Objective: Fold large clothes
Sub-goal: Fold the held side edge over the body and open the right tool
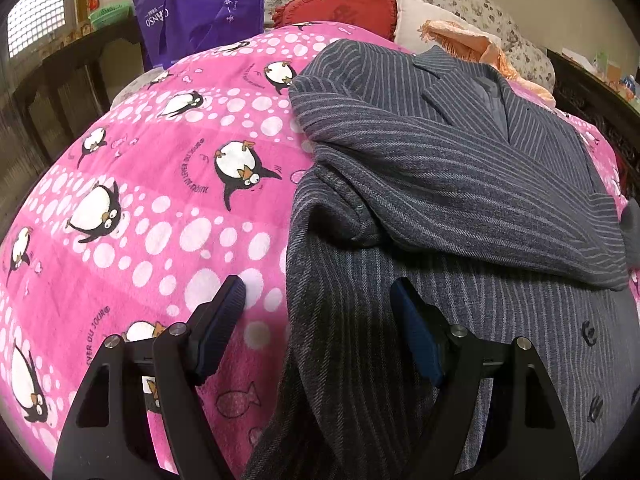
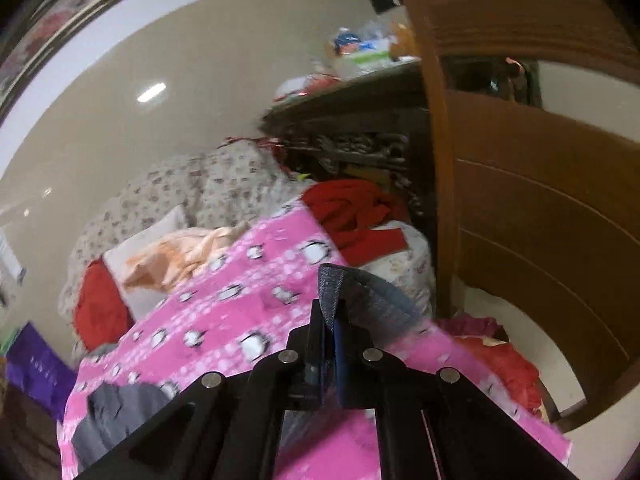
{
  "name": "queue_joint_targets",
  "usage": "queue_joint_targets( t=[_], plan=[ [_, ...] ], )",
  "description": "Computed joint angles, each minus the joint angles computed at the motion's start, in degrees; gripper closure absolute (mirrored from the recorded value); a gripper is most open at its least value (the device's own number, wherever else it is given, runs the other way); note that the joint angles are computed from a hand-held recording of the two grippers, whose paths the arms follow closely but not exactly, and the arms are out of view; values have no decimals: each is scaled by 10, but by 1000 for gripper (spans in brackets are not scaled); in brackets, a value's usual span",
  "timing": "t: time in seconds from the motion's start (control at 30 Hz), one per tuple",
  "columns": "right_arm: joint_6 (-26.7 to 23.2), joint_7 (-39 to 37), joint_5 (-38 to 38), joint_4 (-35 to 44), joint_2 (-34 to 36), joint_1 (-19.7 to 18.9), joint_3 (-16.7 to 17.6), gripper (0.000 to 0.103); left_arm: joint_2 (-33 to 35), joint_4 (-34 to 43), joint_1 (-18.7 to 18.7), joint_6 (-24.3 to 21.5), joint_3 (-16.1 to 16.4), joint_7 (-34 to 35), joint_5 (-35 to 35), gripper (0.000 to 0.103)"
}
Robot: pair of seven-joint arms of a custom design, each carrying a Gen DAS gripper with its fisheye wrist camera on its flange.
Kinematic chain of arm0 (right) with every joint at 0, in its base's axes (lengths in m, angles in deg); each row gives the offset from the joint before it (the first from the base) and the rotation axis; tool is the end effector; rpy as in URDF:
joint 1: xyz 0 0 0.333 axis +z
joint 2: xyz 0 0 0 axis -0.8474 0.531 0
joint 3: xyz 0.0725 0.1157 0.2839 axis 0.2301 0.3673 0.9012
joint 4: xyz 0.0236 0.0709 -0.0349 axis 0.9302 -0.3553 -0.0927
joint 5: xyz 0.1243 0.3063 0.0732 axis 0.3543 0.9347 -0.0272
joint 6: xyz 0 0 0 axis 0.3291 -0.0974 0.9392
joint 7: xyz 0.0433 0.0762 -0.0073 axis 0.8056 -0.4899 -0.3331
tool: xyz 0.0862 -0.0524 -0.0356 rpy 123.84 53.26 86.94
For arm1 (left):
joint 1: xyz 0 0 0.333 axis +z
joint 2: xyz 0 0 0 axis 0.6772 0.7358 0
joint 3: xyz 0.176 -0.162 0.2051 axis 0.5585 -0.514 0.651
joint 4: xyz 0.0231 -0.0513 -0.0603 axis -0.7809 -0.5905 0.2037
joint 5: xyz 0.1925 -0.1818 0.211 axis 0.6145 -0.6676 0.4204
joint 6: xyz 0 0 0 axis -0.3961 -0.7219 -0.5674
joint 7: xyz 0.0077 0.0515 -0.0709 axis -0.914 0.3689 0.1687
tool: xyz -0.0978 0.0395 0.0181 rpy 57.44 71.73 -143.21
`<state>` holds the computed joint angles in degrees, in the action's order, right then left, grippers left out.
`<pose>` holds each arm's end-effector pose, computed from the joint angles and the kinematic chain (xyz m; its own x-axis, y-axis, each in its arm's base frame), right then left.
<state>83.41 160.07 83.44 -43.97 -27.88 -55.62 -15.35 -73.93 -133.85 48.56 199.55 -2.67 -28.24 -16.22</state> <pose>0.5456 -0.0149 0.6391 -0.2155 -0.9044 -0.3684 -0.5166 0.4257 -0.7429 0.3743 -0.1123 0.4673 0.4080 -0.9112 0.0569 -0.6875 -0.3477 -0.6375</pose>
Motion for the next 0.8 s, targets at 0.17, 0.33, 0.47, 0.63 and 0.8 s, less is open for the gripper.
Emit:
queue_joint_targets(
  t=[0.17,0.33,0.47,0.63,0.8],
  plan=[
    [-4,-145,130,-13,-16,79,35,100,-24,13,-21,-87,0,33,-27,27],
    [-11,-191,132,35,39,154,91,100,-105,-13,-39,-184,-12,30,-18,27],
    [-14,-168,96,114,115,215,133,100,-146,-36,-56,-237,-23,25,-18,27],
    [-47,-146,40,238,220,285,160,100,-178,-94,-70,-195,-17,-10,-18,26],
    [-131,-163,9,339,314,334,174,100,-203,-134,-55,-128,-3,-26,-21,24]
  ],
)
